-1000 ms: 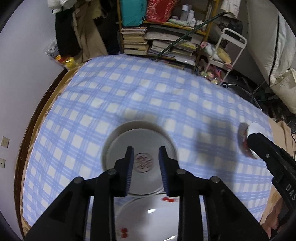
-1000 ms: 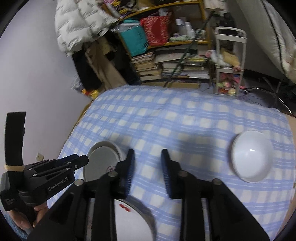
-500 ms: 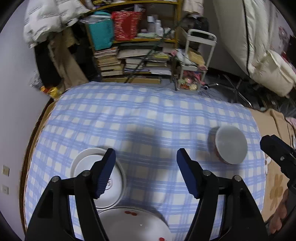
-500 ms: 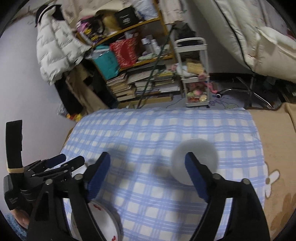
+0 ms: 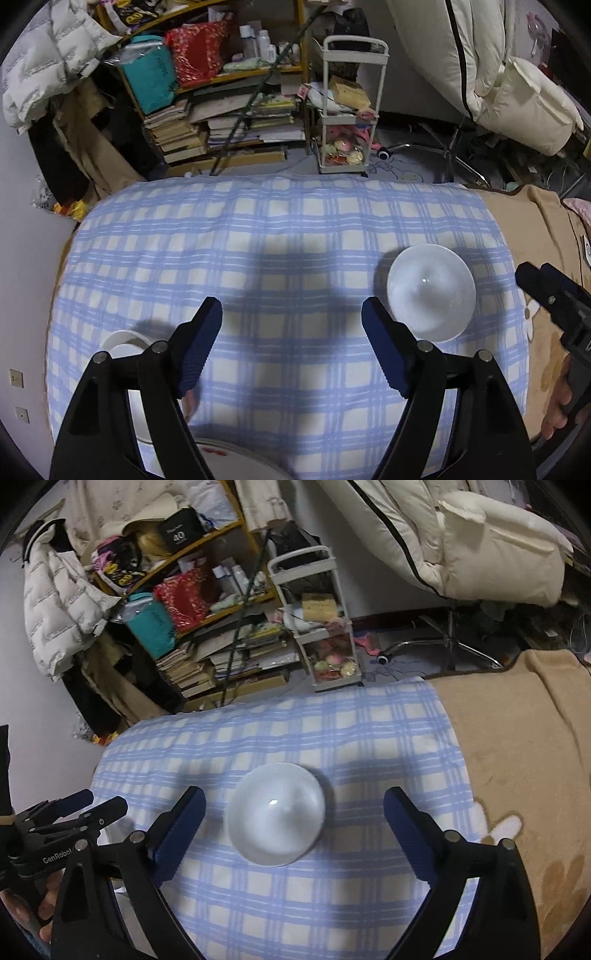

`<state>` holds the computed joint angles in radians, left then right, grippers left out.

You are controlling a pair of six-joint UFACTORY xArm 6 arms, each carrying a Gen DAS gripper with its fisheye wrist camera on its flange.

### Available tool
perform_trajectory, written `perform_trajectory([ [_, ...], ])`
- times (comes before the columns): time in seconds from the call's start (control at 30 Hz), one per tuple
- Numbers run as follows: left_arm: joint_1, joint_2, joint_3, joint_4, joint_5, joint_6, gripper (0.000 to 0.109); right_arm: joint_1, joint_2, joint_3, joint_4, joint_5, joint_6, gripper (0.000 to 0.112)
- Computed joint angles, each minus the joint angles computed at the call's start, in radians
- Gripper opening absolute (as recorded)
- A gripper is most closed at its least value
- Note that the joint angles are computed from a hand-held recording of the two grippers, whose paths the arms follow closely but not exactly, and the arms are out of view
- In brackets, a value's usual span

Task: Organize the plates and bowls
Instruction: 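Move both grippers across the table to a small white bowl, then close both grippers on the small white bowl rim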

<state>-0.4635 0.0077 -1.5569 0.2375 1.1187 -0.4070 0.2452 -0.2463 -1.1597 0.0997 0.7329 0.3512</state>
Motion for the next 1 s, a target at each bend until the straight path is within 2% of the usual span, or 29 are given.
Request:
perform_trajectory([
  [0.3,-0.007,0.117,-0.087,-0.055,-0.015,0.01,0.077,-0.034,0.031,0.015,0.044,-0.012,-0.03,0.101],
  [0.6,-0.012,0.181,-0.128,-0.082,-0.032,0.057,0.077,-0.047,0.072,0.004,0.049,0.008,-0.033,0.099],
  [0.83,-0.021,0.234,-0.147,-0.149,-0.015,0.089,0.077,-0.043,0.122,-0.014,0.027,0.06,-0.041,0.087],
  [1.0,-0.028,0.274,-0.158,-0.173,0.0,0.089,0.076,-0.055,0.15,-0.014,0.116,0.076,-0.093,0.072],
])
